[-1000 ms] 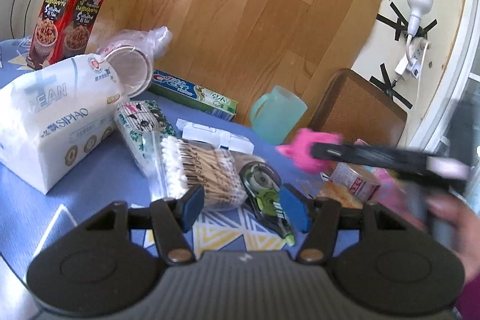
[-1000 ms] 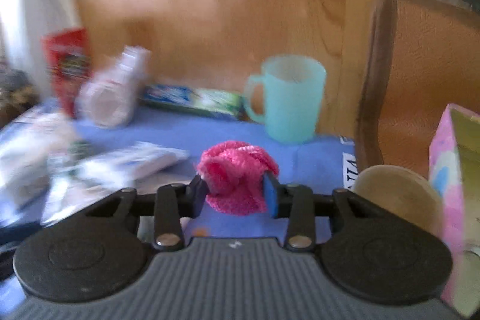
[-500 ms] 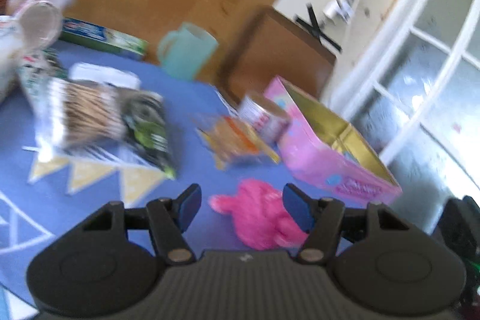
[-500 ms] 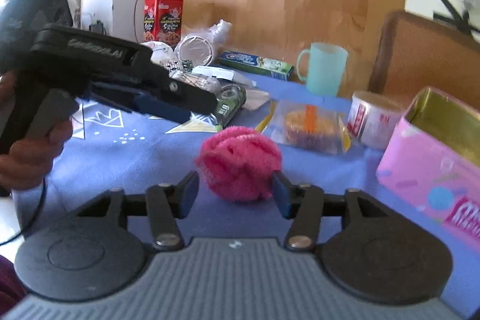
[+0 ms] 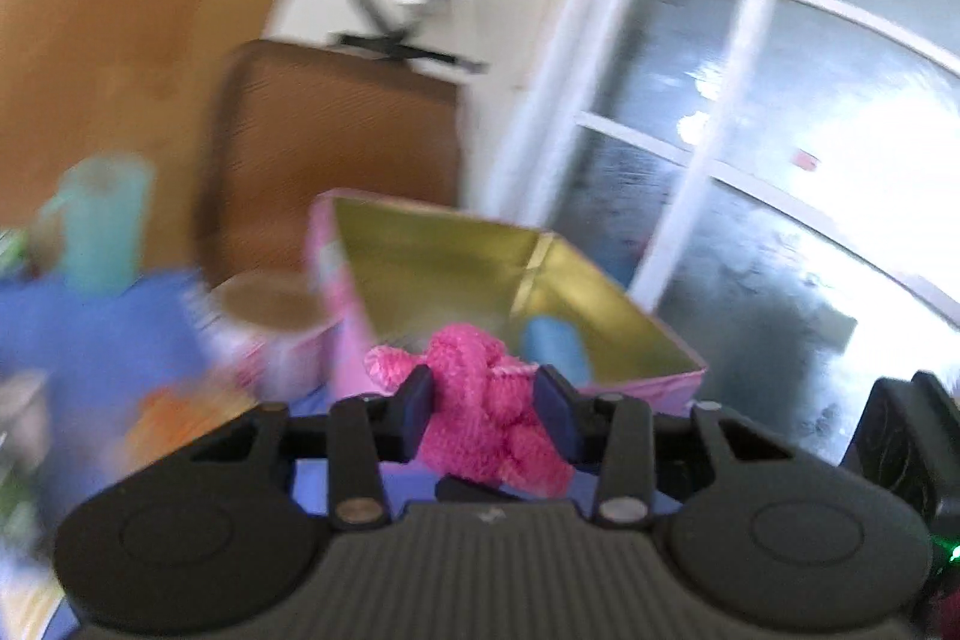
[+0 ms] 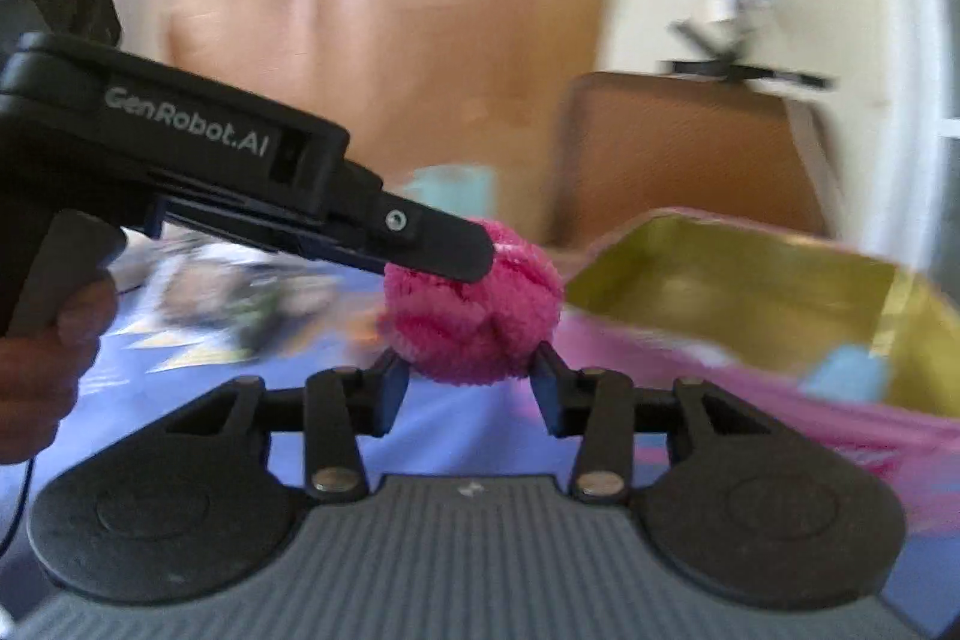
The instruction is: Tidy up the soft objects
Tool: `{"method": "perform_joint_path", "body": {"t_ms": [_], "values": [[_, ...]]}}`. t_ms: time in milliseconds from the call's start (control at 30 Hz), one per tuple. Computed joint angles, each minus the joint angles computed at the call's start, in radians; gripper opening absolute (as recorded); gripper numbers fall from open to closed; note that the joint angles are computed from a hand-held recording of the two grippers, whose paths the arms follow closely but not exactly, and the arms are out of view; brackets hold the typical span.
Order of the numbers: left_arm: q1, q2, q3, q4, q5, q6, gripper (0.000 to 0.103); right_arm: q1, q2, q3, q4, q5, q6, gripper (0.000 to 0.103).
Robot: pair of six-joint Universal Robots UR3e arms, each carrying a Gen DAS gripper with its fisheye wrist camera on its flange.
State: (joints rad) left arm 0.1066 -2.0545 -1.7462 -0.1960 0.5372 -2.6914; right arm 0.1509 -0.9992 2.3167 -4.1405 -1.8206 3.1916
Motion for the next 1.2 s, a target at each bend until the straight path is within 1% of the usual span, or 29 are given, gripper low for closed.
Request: {"method": "perform_joint_path", "body": {"t_ms": [100, 167, 200, 267, 300, 333, 367, 400, 433, 500, 533, 600, 633, 667, 700, 767, 833, 867, 933, 1000, 1033, 1067, 1100, 1133, 1200], "values": [[-0.114, -0.134, 0.211, -0.001, 0.041, -0.101, 0.038, -0.074, -0.025, 0.024, 0.004, -0.038, 0.028, 0.047], [-0.187, -0.212, 0.322, 0.046, 0.118, -0.177, 0.039, -0.135, -0.019, 0.010, 0.025, -0.042, 0.028, 0.047], [-0.213, -0.229, 0.344, 0.079, 0.169, -0.209, 0.043, -0.164, -0.018, -0.005, 0.051, -0.044, 0.031, 0.048], [-0.248, -0.262, 0.388, 0.104, 0.245, -0.248, 0.044, -0.208, 0.010, -0.043, 0.085, -0.050, 0.038, 0.054], [-0.248, -0.262, 0.382, 0.111, 0.256, -0.258, 0.044, -0.214, 0.028, -0.066, 0.098, -0.082, 0.044, 0.059], [-0.241, -0.250, 0.361, 0.118, 0.263, -0.269, 0.044, -0.223, 0.046, -0.075, 0.079, -0.109, 0.058, 0.071], [-0.222, -0.227, 0.320, 0.126, 0.249, -0.269, 0.044, -0.230, 0.041, -0.065, 0.076, -0.137, 0.082, 0.073], [-0.197, -0.203, 0.271, 0.140, 0.226, -0.252, 0.044, -0.245, 0.031, -0.042, 0.059, -0.129, 0.121, 0.073], [-0.167, -0.170, 0.206, 0.170, 0.207, -0.223, 0.044, -0.274, 0.024, -0.004, 0.008, -0.086, 0.159, 0.073], [-0.094, -0.105, 0.063, 0.250, 0.172, -0.169, 0.049, -0.295, 0.041, 0.060, -0.125, -0.052, 0.220, 0.072], [-0.051, -0.074, -0.009, 0.285, 0.156, -0.143, 0.050, -0.287, 0.052, 0.065, -0.165, -0.059, 0.227, 0.072], [0.043, -0.009, -0.143, 0.317, 0.129, -0.083, 0.050, -0.254, 0.060, 0.077, -0.224, -0.080, 0.235, 0.071], [0.091, 0.017, -0.200, 0.323, 0.119, -0.056, 0.050, -0.257, 0.064, 0.080, -0.253, -0.050, 0.232, 0.067], [0.141, 0.043, -0.256, 0.328, 0.114, -0.027, 0.050, -0.272, 0.058, 0.069, -0.251, -0.007, 0.227, 0.061], [0.191, 0.063, -0.310, 0.344, 0.117, -0.006, 0.050, -0.261, 0.054, 0.062, -0.247, 0.013, 0.225, 0.059], [0.282, 0.086, -0.392, 0.387, 0.128, 0.014, 0.050, -0.253, 0.029, 0.049, -0.214, 0.093, 0.212, 0.046], [0.365, 0.089, -0.451, 0.440, 0.141, 0.015, 0.050, -0.219, 0.002, 0.006, -0.126, 0.167, 0.205, 0.042], [0.402, 0.080, -0.474, 0.485, 0.160, 0.007, 0.050, -0.198, -0.002, -0.037, -0.066, 0.209, 0.201, 0.039], [0.450, 0.055, -0.484, 0.553, 0.211, -0.015, 0.050, -0.162, 0.003, -0.138, 0.068, 0.283, 0.183, 0.037], [0.493, 0.020, -0.476, 0.617, 0.249, -0.050, 0.050, -0.128, 0.029, -0.280, 0.241, 0.348, 0.180, 0.037], [0.509, -0.007, -0.473, 0.669, 0.268, -0.073, 0.050, -0.115, 0.044, -0.356, 0.329, 0.384, 0.187, 0.037], [0.520, -0.031, -0.465, 0.699, 0.295, -0.093, 0.050, -0.097, 0.078, -0.459, 0.423, 0.411, 0.211, 0.039], [0.534, -0.037, -0.436, 0.645, 0.285, -0.129, 0.050, -0.085, 0.114, -0.564, 0.519, 0.447, 0.240, 0.039], [0.569, -0.050, -0.410, 0.594, 0.225, -0.169, 0.050, -0.079, 0.156, -0.669, 0.605, 0.494, 0.276, 0.040], [0.598, -0.081, -0.374, 0.581, 0.192, -0.250, 0.051, -0.072, 0.248, -0.878, 0.770, 0.575, 0.328, 0.043]]}}
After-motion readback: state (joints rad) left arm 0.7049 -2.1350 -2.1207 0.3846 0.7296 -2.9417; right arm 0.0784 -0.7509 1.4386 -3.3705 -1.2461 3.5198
